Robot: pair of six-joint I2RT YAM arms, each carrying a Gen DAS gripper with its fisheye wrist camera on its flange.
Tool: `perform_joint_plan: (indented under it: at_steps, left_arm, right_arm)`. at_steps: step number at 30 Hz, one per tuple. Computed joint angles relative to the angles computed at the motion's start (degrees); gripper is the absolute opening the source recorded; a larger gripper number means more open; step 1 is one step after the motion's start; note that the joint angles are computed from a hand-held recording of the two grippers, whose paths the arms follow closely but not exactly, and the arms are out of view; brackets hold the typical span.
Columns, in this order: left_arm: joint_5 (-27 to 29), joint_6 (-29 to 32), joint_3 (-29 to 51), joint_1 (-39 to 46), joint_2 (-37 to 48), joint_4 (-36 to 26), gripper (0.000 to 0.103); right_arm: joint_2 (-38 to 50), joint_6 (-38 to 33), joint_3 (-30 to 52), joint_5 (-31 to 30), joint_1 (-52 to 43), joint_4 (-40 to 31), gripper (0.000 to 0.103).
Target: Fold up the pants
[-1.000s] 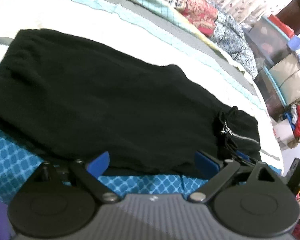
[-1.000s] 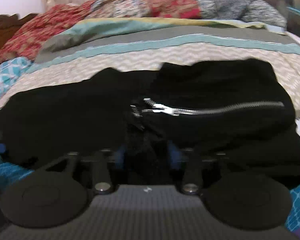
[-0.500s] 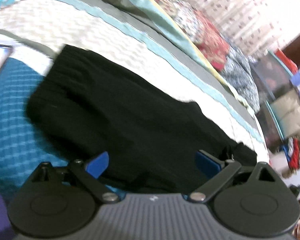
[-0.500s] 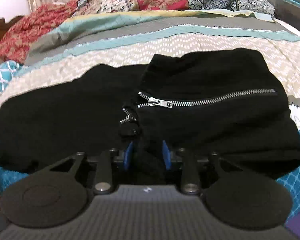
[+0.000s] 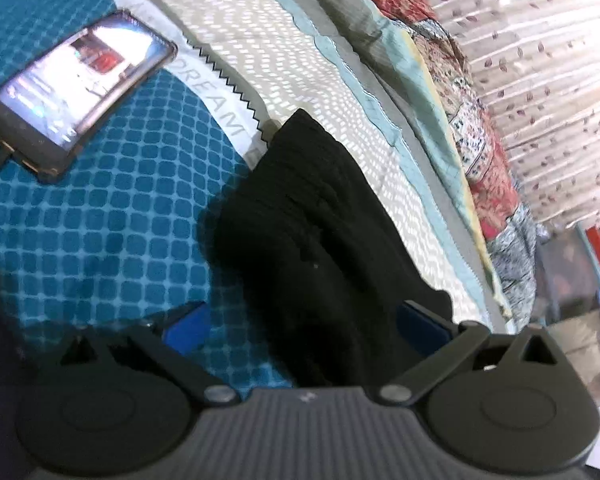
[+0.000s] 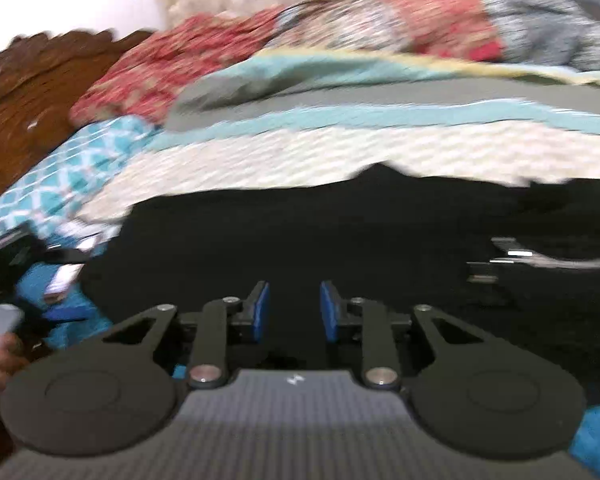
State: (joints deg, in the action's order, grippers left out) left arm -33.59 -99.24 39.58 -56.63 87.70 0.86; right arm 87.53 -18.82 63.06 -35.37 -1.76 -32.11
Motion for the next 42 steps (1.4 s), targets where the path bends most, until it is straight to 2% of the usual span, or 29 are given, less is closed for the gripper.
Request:
perform_joint_plan:
  at_steps: [5, 7, 8, 9, 10, 11, 13, 15, 17, 21, 25, 30, 33, 35, 37, 39, 42]
  left_arm:
    - [0.97, 0.12, -4.00, 3.19, 2.54, 11.28, 0.103]
    - [0.20, -0.42, -4.91, 3.84, 3.01, 13.48, 0.102]
    - [-0.14, -0.61, -4.43, 4.16, 3.44, 13.07, 0.097]
    - [-0.79, -0.54, -3.05, 4.24, 3.62, 10.42, 0.087]
    - [-0.89, -0.13, -1.27, 4.38, 3.80, 6.92, 0.060]
    - [-0.18, 0.30, 0.06, 4.75, 4.06, 4.11, 0.050]
    - [-0.53, 1.11, -1.22, 4.34, 3.21, 6.06, 0.045]
    - [-1.93, 3.15, -0.80, 3.41, 2.41, 5.89, 0.043]
    - [-3.36, 7.74, 1.96, 2.41, 2.46, 4.15, 0.041]
    - [-6.30, 19.18, 12.19, 0.17, 5.24, -2.58, 0.040]
    - [-6.70, 32.56, 25.00, -1.34, 11.60, -9.03, 0.040]
    - [-4.23, 45.84, 37.26, -3.59, 20.47, -12.61, 0.040]
    - [0.03, 51.49, 44.25, -4.57, 26.40, -14.81, 0.039]
    - [2.09, 51.69, 50.68, -5.09, 30.83, -21.08, 0.056]
    - [1.60, 52.39, 54.73, -6.14, 33.34, -24.10, 0.068]
    - [0.96, 53.53, 53.97, -7.33, 32.03, -22.99, 0.076]
    - [-0.87, 53.35, 46.79, -8.59, 25.69, -17.36, 0.083]
  right_arm:
    - [5.44, 5.83, 2.73, 0.25, 10.28, 3.39, 0.021]
    - [8.34, 9.19, 4.50, -0.51, 12.83, 3.97, 0.020]
    - [10.69, 10.86, 5.95, -0.76, 14.25, 3.25, 0.020]
    - [13.96, 11.96, 8.30, -1.04, 15.53, 0.82, 0.020]
    - [18.16, 11.78, 11.58, -1.68, 16.40, -4.09, 0.019]
    - [19.89, 12.33, 11.99, -1.26, 17.11, -5.92, 0.017]
    - [19.22, 14.49, 8.27, -2.41, 16.39, -1.11, 0.016]
    - [19.99, 14.68, 9.70, -3.79, 15.50, -3.19, 0.016]
    - [21.02, 14.96, 11.15, -4.47, 15.03, -4.72, 0.014]
    - [20.34, 16.60, 10.27, -5.05, 14.84, -4.33, 0.014]
    - [18.12, 17.15, 9.51, -5.22, 14.08, -4.25, 0.017]
    - [12.35, 16.95, 5.37, -4.74, 8.15, -2.21, 0.019]
    - [9.56, 15.45, 3.34, -2.26, 2.82, -2.11, 0.019]
    - [8.65, 15.49, 2.40, -1.59, -1.33, -2.34, 0.019]
    - [8.44, 16.50, 1.81, -2.89, -4.73, -2.42, 0.017]
    - [8.37, 17.86, 1.53, -4.59, -6.34, -1.91, 0.018]
    - [7.65, 19.37, 1.27, -5.53, -7.08, 0.43, 0.027]
